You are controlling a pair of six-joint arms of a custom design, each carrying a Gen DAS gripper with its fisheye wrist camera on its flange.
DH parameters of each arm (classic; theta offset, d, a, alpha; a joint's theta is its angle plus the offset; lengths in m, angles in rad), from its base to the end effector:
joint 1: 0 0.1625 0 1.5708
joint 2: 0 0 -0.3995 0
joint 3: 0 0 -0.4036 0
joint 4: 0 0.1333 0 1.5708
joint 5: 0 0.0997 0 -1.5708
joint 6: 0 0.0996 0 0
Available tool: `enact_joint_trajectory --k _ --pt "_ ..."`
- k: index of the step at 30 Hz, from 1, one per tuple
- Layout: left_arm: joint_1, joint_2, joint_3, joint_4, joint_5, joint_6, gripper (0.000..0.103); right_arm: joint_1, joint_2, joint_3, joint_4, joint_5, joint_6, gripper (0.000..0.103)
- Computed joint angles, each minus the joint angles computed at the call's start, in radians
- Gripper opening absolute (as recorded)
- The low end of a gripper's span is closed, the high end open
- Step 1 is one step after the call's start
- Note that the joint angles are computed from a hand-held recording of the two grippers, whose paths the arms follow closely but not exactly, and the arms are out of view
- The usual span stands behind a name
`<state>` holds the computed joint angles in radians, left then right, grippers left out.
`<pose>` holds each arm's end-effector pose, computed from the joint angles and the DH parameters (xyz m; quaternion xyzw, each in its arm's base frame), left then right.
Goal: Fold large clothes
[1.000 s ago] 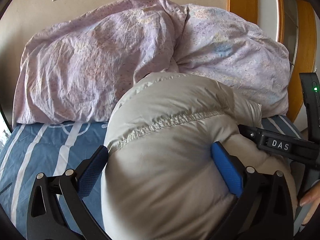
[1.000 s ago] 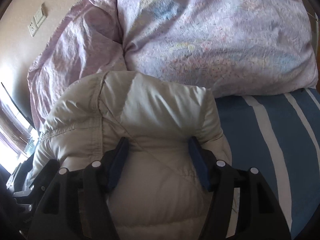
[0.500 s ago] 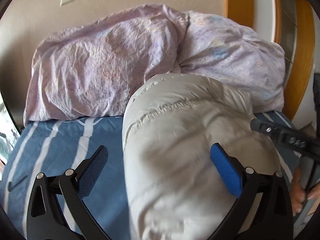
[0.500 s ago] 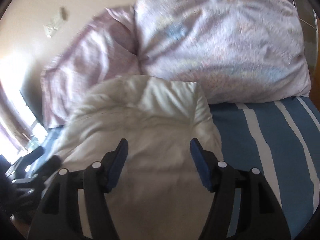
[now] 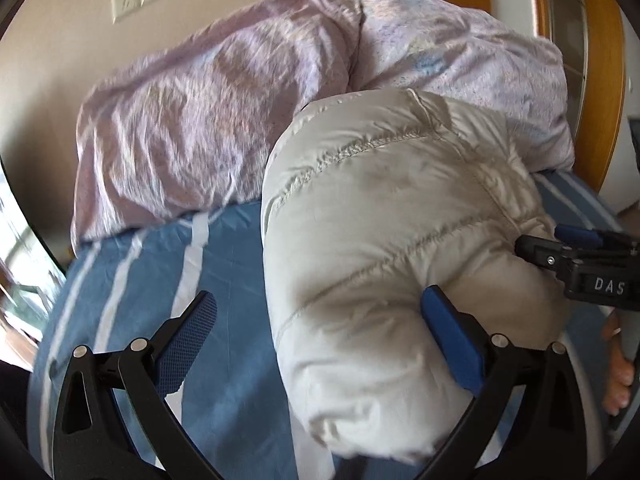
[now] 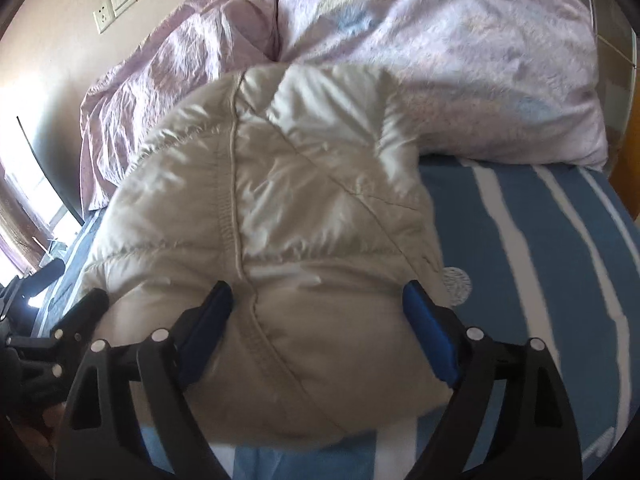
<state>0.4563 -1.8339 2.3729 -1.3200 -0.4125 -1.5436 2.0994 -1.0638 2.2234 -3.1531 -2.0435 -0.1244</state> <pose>-0.1563 -0.3268 0.2422 0.0413 0.7996 -0.4134 0.4336 0.3193 -0.3724 0.1018 0.2583 -0.9161 0.2458 0.1834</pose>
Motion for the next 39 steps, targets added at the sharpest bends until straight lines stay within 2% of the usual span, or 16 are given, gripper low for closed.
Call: enact_joint_trajectory --k 2,4,8,11,14,17,23,26,31,39 --pt "-0.021 -0.045 0.006 0.002 -0.023 -0.002 0.102 0.018 -0.029 0.011 0.011 -0.021 0.018 0.095" --pt "-0.060 -0.085 -0.001 0.099 -0.034 -0.093 0.102 0.043 -0.059 0.028 -0.010 -0.049 0.029 0.101" --pt "-0.137 -0.149 -0.005 0.216 -0.071 -0.202 0.102 0.103 -0.093 0.050 -0.033 -0.146 0.007 0.101" --pt "-0.174 -0.142 -0.026 0.289 -0.118 -0.264 0.102 0.140 -0.121 0.052 0.044 -0.200 0.023 0.101" --pt "-0.189 -0.128 -0.039 0.294 -0.179 -0.270 0.102 0.173 -0.159 0.065 0.101 -0.203 0.048 0.101" --pt "-0.210 -0.091 -0.055 0.330 -0.239 -0.330 0.102 0.212 -0.183 0.074 0.151 -0.227 0.080 0.101" --pt "-0.267 -0.044 -0.084 0.398 -0.313 -0.417 0.102 0.257 -0.233 0.086 0.281 -0.261 0.156 0.101" --pt "-0.284 -0.021 -0.095 0.401 -0.348 -0.426 0.102 0.267 -0.262 0.093 0.347 -0.271 0.199 0.101" --pt "-0.285 -0.001 -0.092 0.319 -0.407 -0.364 0.102 0.279 -0.302 0.113 0.418 -0.273 0.240 0.101" --pt "-0.291 0.033 -0.094 0.267 -0.462 -0.333 0.102 0.291 -0.343 0.120 0.534 -0.259 0.309 0.101"
